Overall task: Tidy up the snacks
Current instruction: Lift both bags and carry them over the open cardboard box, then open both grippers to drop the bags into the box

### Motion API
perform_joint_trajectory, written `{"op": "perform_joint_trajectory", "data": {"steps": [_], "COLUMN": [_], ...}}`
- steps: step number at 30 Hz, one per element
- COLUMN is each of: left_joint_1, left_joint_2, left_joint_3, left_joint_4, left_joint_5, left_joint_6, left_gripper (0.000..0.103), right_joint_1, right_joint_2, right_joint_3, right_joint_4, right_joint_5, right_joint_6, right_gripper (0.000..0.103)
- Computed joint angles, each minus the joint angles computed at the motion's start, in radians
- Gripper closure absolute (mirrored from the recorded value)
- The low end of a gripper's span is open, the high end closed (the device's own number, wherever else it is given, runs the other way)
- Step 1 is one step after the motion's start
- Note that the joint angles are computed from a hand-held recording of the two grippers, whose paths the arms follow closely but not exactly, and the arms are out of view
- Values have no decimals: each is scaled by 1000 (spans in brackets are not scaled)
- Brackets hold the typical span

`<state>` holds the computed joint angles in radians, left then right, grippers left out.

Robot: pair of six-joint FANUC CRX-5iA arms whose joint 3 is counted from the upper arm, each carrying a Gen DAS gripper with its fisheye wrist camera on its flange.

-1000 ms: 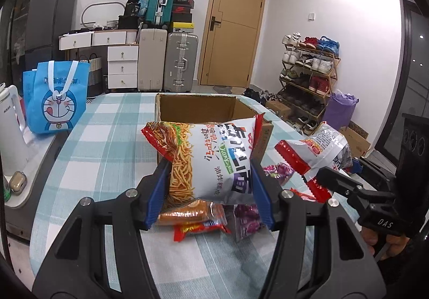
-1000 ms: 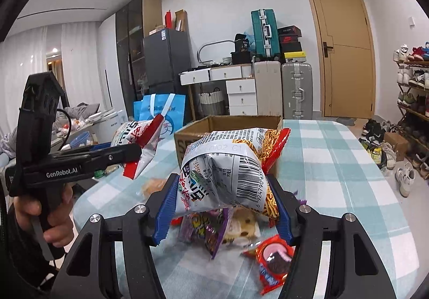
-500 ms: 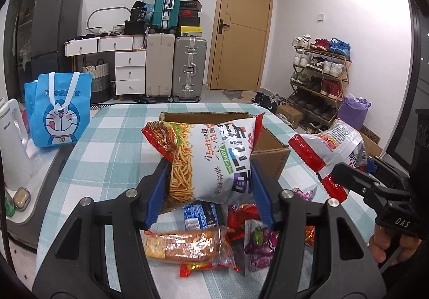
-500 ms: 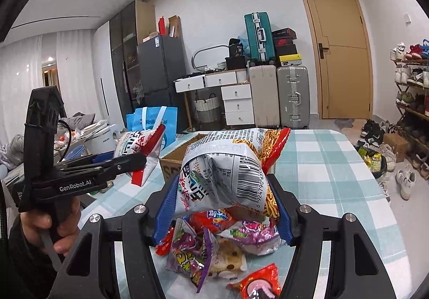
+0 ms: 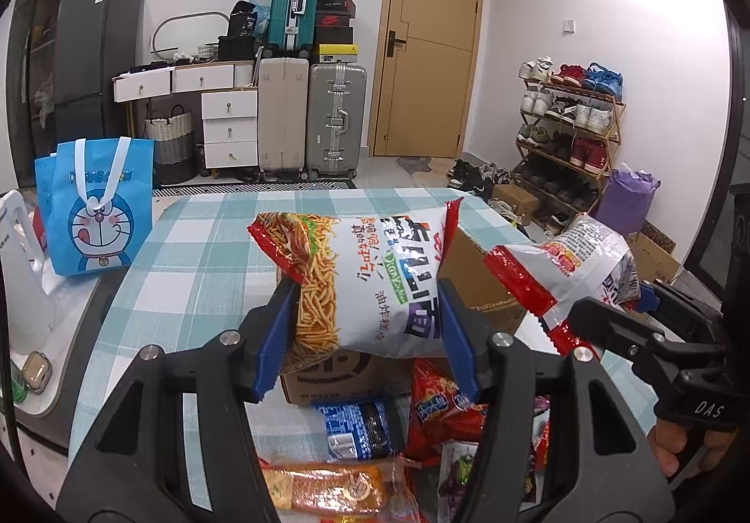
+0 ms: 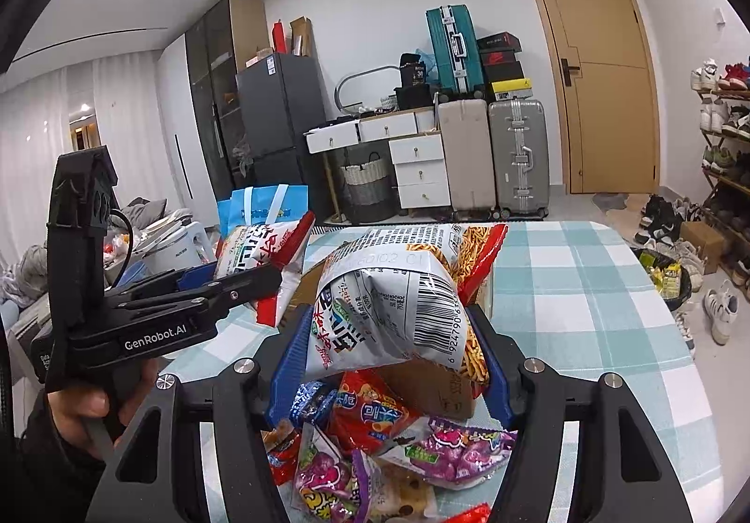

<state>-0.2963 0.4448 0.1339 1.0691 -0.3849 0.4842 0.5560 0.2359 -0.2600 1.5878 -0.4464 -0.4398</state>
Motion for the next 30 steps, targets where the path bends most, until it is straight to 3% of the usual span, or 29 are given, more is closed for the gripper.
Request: {"op": "perform_joint_trajectory", "data": {"steps": [7, 13, 23, 30], "left_joint_1": [27, 37, 42, 38], "left_joint_2": [110, 195, 308, 343], "left_joint_3": [186, 312, 482, 548], "left_joint_4": [-207, -311, -423, -486], "left_joint_5": [-67, -115, -176, -196], "left_joint_6": [210, 329, 448, 480], "left_gripper": [48, 48, 48, 48], "right_joint_1": [1, 14, 35, 35], "right_joint_2": [51, 97, 186, 241], "right_joint_3": [78, 162, 311, 393], "right_joint_4": [-176, -341, -543, -607], "right_joint_5": [14, -17, -101, -130], "right_joint_6": [122, 278, 508, 588], "right_gripper": [39, 38, 38, 38]}}
